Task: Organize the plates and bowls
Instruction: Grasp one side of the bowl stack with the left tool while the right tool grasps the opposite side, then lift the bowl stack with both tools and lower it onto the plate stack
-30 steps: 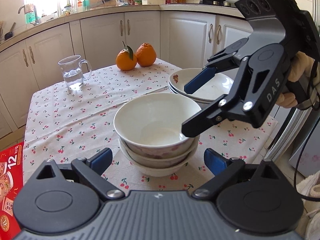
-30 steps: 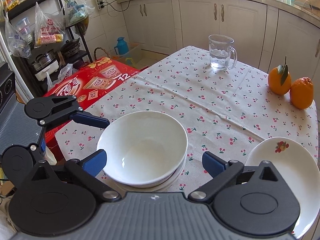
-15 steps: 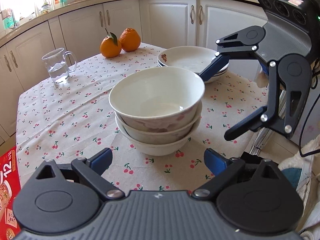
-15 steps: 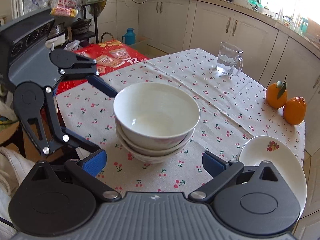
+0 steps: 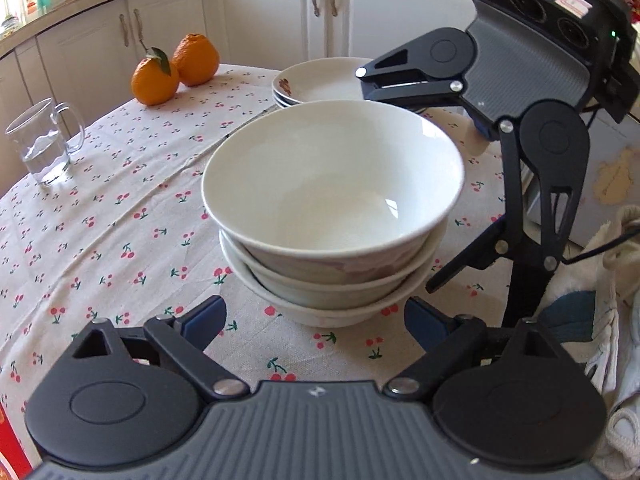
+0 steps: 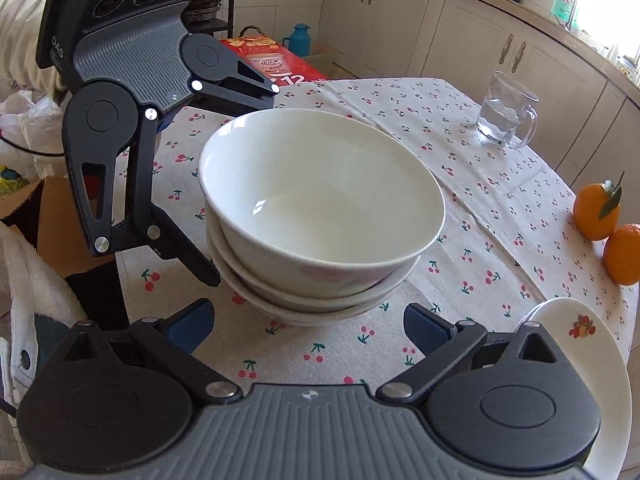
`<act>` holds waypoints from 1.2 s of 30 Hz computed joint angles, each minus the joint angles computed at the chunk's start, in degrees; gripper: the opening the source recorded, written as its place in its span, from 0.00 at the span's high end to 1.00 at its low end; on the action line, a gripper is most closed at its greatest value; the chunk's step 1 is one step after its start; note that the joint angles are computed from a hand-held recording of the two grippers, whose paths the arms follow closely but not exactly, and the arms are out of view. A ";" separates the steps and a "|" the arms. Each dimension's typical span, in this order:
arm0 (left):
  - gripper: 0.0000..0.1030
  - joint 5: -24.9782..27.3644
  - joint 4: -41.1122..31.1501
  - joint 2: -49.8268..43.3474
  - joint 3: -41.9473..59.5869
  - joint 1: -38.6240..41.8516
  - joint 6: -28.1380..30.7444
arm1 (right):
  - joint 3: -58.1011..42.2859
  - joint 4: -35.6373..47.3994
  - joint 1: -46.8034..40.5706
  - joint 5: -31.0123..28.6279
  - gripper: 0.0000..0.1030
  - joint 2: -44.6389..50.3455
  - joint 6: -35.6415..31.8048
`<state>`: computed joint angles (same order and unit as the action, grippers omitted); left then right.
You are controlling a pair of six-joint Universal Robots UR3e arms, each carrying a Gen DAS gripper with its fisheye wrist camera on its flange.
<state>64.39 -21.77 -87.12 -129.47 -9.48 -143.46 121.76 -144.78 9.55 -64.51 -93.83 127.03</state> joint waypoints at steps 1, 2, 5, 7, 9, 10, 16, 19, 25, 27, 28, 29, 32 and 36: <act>0.11 -0.71 -1.43 -0.15 0.75 0.37 1.66 | -0.72 0.32 0.22 -0.17 0.03 0.55 -0.83; 0.12 -1.07 -2.67 -0.36 1.49 0.58 2.95 | -1.88 1.32 0.37 -0.07 0.03 1.42 -1.91; 0.13 -1.81 -5.58 -1.50 3.55 0.90 5.84 | -4.63 3.84 0.80 -0.05 0.06 3.25 -3.83; 0.15 -2.72 -7.47 -2.37 4.79 1.31 7.62 | -5.96 5.33 0.61 0.35 0.09 3.94 -4.79; 0.18 -3.28 -8.46 -3.32 5.83 1.43 8.51 | -7.61 7.37 0.07 1.42 0.11 4.82 -5.37; 0.19 -3.74 -9.12 -3.49 6.18 1.61 9.17 | -8.14 8.06 -0.10 1.80 0.12 5.03 -5.50; 0.20 -4.72 -11.83 -3.70 7.87 1.72 11.22 | -10.82 11.51 -0.30 2.40 0.15 6.30 -6.78; 0.19 -4.74 -12.48 -3.67 8.15 1.78 11.91 | -11.16 12.49 -0.56 2.68 0.15 6.27 -7.12; 0.20 -4.98 -11.89 -3.87 7.94 1.98 11.92 | -12.26 13.60 -0.87 3.20 0.15 7.07 -7.15; 0.20 -4.73 -11.16 -3.76 7.63 1.76 11.58 | -12.49 13.79 -0.71 2.92 0.15 7.08 -6.93; 0.20 -4.50 -10.79 -3.60 7.46 1.57 11.47 | -12.80 14.02 -0.64 2.80 0.15 7.22 -6.74; 0.20 -4.19 -10.61 -3.49 7.48 1.30 11.29 | -12.86 14.05 -0.62 2.73 0.15 7.22 -6.59; 0.20 -3.99 -11.30 -2.78 8.04 0.67 10.66 | -12.54 14.68 -1.23 3.25 0.15 6.38 -6.92; 0.20 -3.22 -10.83 -3.91 10.83 -1.31 9.34 | -12.44 16.06 -2.45 3.53 0.15 4.47 -7.76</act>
<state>61.18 -32.60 -91.03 -118.64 -10.79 -134.13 109.32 -128.72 7.10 -60.98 -89.36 119.28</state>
